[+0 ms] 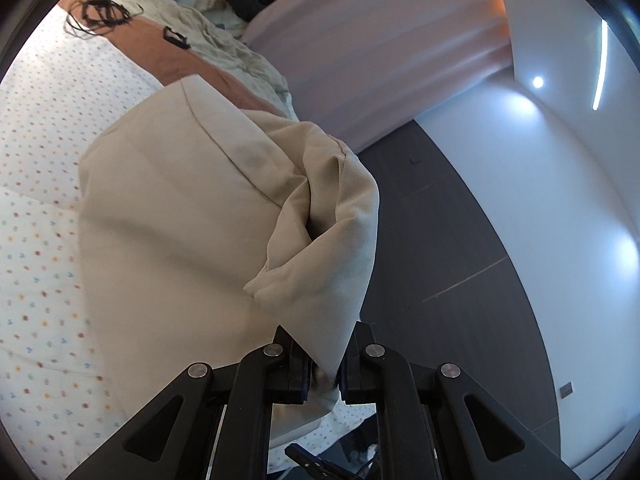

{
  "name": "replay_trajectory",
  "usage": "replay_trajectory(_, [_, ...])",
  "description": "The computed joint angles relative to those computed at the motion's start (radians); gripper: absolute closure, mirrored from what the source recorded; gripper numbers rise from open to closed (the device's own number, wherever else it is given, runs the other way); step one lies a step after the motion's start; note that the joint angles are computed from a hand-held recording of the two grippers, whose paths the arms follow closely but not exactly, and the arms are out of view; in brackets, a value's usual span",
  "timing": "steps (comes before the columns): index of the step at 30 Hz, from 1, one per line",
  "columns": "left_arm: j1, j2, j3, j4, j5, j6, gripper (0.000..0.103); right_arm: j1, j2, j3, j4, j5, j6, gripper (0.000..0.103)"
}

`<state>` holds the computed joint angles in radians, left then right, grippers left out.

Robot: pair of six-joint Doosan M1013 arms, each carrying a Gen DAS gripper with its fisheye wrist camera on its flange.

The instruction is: Fold large clothes

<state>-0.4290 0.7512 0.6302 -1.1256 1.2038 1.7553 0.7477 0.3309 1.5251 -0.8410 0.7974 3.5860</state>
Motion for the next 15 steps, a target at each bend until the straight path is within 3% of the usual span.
replay_trajectory(9, [-0.074, 0.13, -0.203, 0.054, 0.134, -0.102, 0.093, 0.035, -0.077, 0.114, -0.037, 0.105, 0.178, 0.088])
replay_trajectory(13, [-0.109, 0.165, -0.247, 0.089, 0.196, -0.134, 0.093, 0.044, -0.108, 0.164, -0.031, 0.128, 0.239, 0.088])
replay_trajectory(15, [-0.125, 0.152, -0.22, 0.11, 0.2, -0.113, 0.093, 0.049, -0.116, 0.177, -0.026, 0.139, 0.257, 0.088])
